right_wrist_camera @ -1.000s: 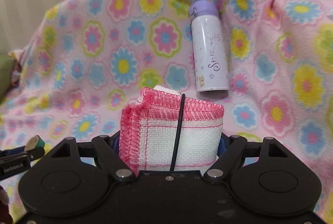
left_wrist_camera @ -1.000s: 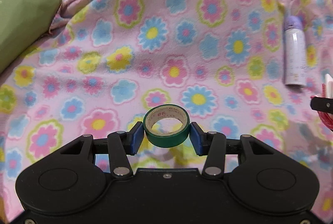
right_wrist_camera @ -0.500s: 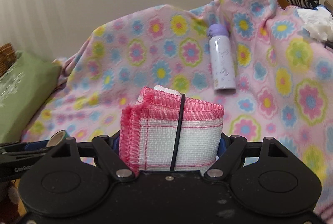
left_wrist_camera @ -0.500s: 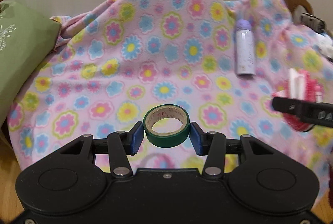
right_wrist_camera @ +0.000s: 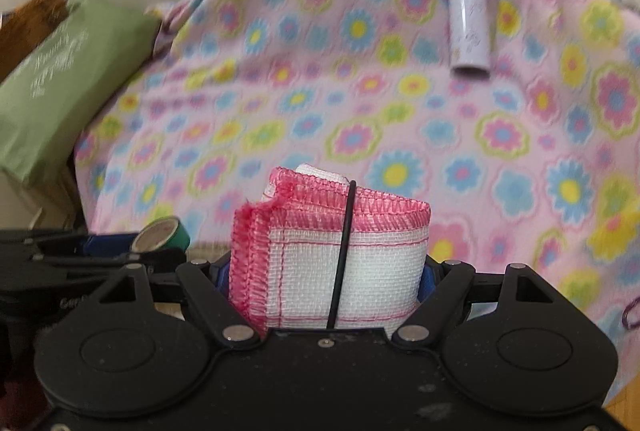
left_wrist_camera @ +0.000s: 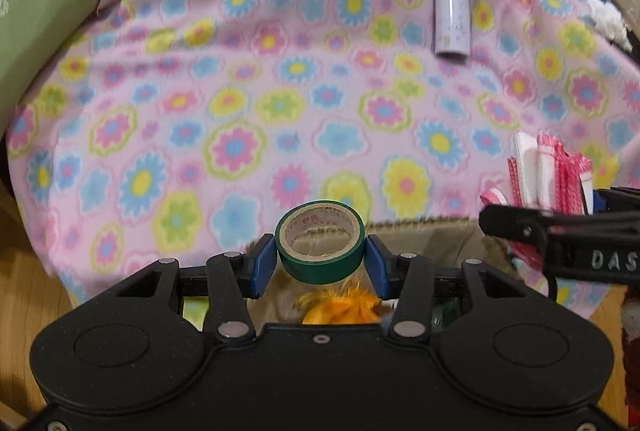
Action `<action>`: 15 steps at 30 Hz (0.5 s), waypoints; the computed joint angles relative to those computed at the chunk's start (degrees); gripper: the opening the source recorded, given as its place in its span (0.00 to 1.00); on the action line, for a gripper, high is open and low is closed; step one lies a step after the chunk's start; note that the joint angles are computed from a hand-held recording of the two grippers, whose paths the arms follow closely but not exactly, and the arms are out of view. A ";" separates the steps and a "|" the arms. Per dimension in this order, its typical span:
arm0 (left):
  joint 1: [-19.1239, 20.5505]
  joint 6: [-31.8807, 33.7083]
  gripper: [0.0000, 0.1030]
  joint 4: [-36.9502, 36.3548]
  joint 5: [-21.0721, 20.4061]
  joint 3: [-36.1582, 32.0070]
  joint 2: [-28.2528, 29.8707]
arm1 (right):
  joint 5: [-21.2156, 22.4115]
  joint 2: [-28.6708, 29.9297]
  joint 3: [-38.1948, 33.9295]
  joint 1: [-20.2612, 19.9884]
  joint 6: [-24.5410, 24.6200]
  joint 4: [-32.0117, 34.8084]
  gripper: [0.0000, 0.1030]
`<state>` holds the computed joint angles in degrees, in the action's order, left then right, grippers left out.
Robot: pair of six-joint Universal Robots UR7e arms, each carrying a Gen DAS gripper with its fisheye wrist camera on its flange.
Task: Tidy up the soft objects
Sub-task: 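Carry the tape roll in the left tool while the right tool carries the cloth to the basket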
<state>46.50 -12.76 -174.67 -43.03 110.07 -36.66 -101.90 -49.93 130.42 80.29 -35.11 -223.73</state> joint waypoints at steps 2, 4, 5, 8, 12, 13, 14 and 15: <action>0.35 -1.92 0.46 1.45 -0.78 0.26 -0.39 | -0.64 -0.13 0.56 -0.17 0.06 1.27 0.76; 0.67 -3.21 0.46 2.29 -1.07 0.37 -0.53 | -0.86 -0.61 0.90 -0.40 0.94 2.92 0.76; 0.76 -3.72 0.46 2.79 -1.05 0.30 -0.55 | -0.89 -0.76 1.05 -0.48 1.37 3.58 0.77; 0.99 -5.05 0.46 4.11 -1.56 0.31 -0.75 | -1.00 -0.48 1.47 -0.55 1.83 4.03 0.77; 0.99 -5.89 0.46 5.51 -1.53 0.35 -0.88 | -0.48 -0.91 1.49 -0.61 2.29 6.04 0.78; 1.02 -6.19 0.46 5.77 -1.47 0.35 -0.91 | -0.51 -0.91 1.49 -0.61 2.27 6.18 0.79; 1.05 -6.41 0.46 5.91 -1.39 0.38 -0.93 | -0.61 -0.93 1.47 -0.57 2.27 6.32 0.79; 1.10 -6.60 0.46 6.18 -1.33 0.30 -0.93 | -0.74 -0.93 1.42 -0.56 2.39 6.49 0.79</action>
<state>47.60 -19.36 -168.49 -44.35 110.37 -37.58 -102.64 -50.86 131.85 79.73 -32.72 -217.23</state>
